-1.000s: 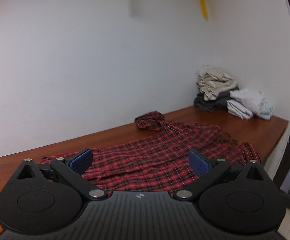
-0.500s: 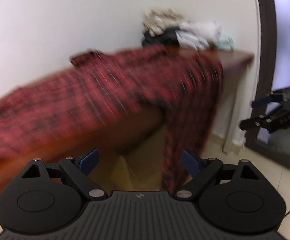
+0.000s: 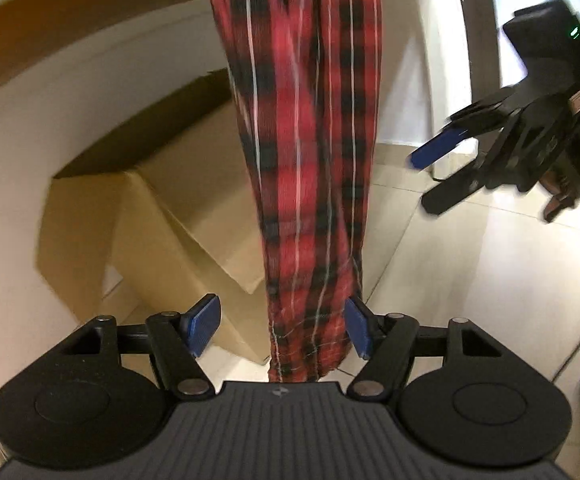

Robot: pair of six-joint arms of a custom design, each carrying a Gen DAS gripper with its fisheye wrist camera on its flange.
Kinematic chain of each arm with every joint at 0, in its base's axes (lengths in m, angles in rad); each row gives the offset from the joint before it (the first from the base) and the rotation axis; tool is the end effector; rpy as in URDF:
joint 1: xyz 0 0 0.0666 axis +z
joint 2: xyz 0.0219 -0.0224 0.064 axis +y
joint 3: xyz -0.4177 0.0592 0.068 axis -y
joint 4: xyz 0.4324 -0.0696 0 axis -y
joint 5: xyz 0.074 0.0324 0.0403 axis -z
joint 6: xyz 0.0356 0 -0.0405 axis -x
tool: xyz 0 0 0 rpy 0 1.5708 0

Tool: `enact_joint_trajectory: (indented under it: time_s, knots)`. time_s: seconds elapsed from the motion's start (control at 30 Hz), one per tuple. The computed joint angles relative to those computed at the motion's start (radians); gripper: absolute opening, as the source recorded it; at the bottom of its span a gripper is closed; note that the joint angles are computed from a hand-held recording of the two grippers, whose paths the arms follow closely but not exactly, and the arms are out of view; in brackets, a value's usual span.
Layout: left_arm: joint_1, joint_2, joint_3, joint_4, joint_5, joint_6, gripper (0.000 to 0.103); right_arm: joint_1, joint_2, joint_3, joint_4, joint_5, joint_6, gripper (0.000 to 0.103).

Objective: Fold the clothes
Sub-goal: 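Grasp the plaid shirt with both tools and lift it off the table, then swing the held shirt over and lay it back on the table with both tools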

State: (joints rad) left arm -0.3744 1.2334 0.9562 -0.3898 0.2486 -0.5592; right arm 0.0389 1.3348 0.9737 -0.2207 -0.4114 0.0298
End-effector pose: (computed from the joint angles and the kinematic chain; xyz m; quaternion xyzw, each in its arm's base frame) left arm 0.4144 -0.1727 0.3616 0.4501 0.7728 -0.0711 0.4417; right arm 0.4829 0.0326 0.3411 -0.1265 0.8578 0.1819 0.4638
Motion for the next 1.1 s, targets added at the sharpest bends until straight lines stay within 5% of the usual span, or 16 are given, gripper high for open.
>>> enact_joint_trajectory:
  time_s: [0.13,0.3,0.33,0.37,0.53,0.7,0.83,0.97,1.1]
  knots:
    - [0.051,0.103,-0.004,0.064,0.145,-0.083,0.058,0.000,0.127,0.007,0.151,-0.103,0.047,0.077]
    - [0.076,0.178,-0.019,0.151,0.236,-0.119,0.015,-0.018,0.227,0.066,0.198,-0.298,0.056,0.043]
    - [0.080,0.187,-0.023,0.174,0.245,-0.109,0.008,-0.023,0.238,0.076,0.196,-0.335,0.052,0.028]
    - [0.083,0.188,-0.029,0.197,0.248,-0.094,0.008,-0.028,0.243,0.083,0.188,-0.358,0.046,0.012]
    - [0.113,0.137,-0.038,0.168,0.304,-0.024,0.005,-0.039,0.172,0.049,0.128,-0.374,0.018,0.004]
    - [0.106,0.013,0.041,-0.128,0.348,0.044,0.005,-0.022,-0.039,0.017,-0.110,-0.371,-0.013,0.004]
    - [0.111,-0.080,0.188,-0.422,0.387,0.080,0.005,0.014,-0.228,0.086,-0.350,-0.352,-0.138,0.003]
    - [0.113,-0.076,0.429,-0.701,0.415,0.117,0.005,0.054,-0.309,0.302,-0.621,-0.308,-0.203,0.003]
    - [0.101,-0.019,0.718,-0.918,0.435,0.170,0.005,0.040,-0.250,0.606,-0.836,-0.288,-0.247,0.003]
